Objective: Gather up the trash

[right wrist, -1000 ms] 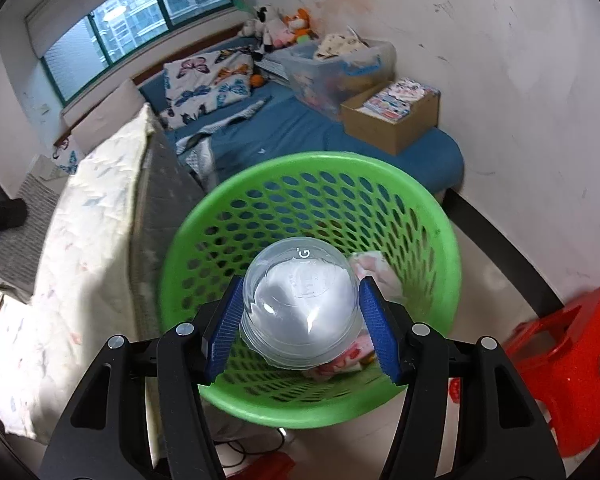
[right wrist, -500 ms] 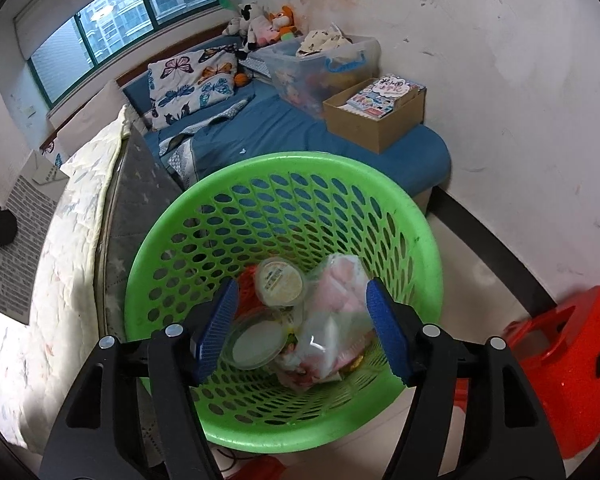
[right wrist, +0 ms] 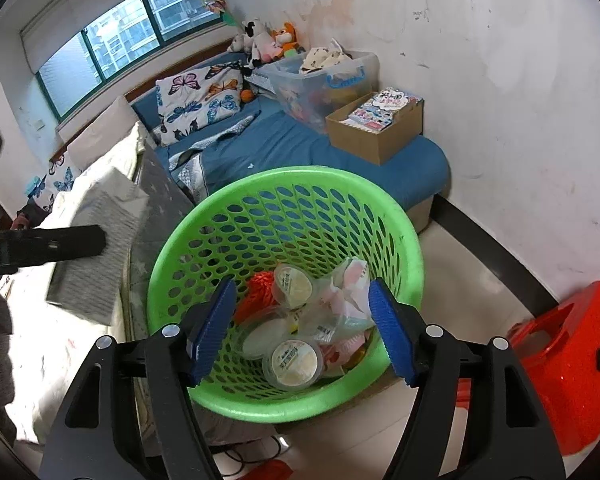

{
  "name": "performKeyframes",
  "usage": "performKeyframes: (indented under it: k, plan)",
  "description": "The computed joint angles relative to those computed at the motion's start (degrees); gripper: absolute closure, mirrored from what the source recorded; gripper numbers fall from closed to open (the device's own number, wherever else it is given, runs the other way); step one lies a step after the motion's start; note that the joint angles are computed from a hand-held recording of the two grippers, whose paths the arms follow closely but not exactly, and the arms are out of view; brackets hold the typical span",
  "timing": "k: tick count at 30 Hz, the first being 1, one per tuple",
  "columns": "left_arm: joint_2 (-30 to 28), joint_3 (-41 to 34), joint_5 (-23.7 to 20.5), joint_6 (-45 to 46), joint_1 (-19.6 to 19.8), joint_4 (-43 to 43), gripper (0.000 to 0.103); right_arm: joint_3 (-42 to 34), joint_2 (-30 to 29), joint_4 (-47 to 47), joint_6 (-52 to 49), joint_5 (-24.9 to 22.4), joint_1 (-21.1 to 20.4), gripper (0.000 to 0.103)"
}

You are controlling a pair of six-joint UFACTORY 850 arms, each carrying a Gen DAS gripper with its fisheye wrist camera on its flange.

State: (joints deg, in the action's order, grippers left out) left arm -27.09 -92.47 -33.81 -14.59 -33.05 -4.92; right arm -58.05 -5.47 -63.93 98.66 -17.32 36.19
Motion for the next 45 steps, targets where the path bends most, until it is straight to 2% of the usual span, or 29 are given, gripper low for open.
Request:
performKeyframes:
  k: [9, 15, 18, 23, 32, 39, 42, 45]
  plan:
    - [-2.44, -2.05, -0.87, -2.76, -1.20, 4.82, 0.033, 1.54, 1.65, -3.43, 3.91, 0.21, 0.87, 0.033]
    - [-2.97, -2.56, -0.40, -1.73, -1.32, 3.74, 0.031, 1.56, 1.88, -4.23, 5.08, 0.55, 0.94, 0.033]
    - [-2.85, -2.36, 0.44, -0.86, -1.26, 2.39, 0.024, 1.79, 2.18, -4.81, 5.66, 0.49, 1.05, 0.033]
    - [-1.92, -1.34, 1.63, 0.29, -1.18, 1.14, 0.024, 2.06, 2.57, -4.85, 5.85, 0.48, 1.17, 0.033]
    - [3.61, 4.37, 5.27, -2.59, -1.04, 4.58, 0.024, 2.02, 3.26, -7.02, 8.16, 0.42, 2.71, 0.032]
    - [10.54, 11.68, 9.46, -11.83, -1.46, 15.40, 0.022, 0.86, 3.30, -6.09, 7.05, -0.27, 4.99, 0.031]
    - [13.50, 14.89, 10.83, -14.40, -1.19, 17.38, 0.020, 0.06, 3.08, -5.96, 6.54, 0.06, 5.94, 0.028]
    - [17.10, 18.74, 11.90, -22.14, -1.35, 25.26, 0.018, -1.36, 2.28, -5.72, 5.05, -1.92, 7.99, 0.023]
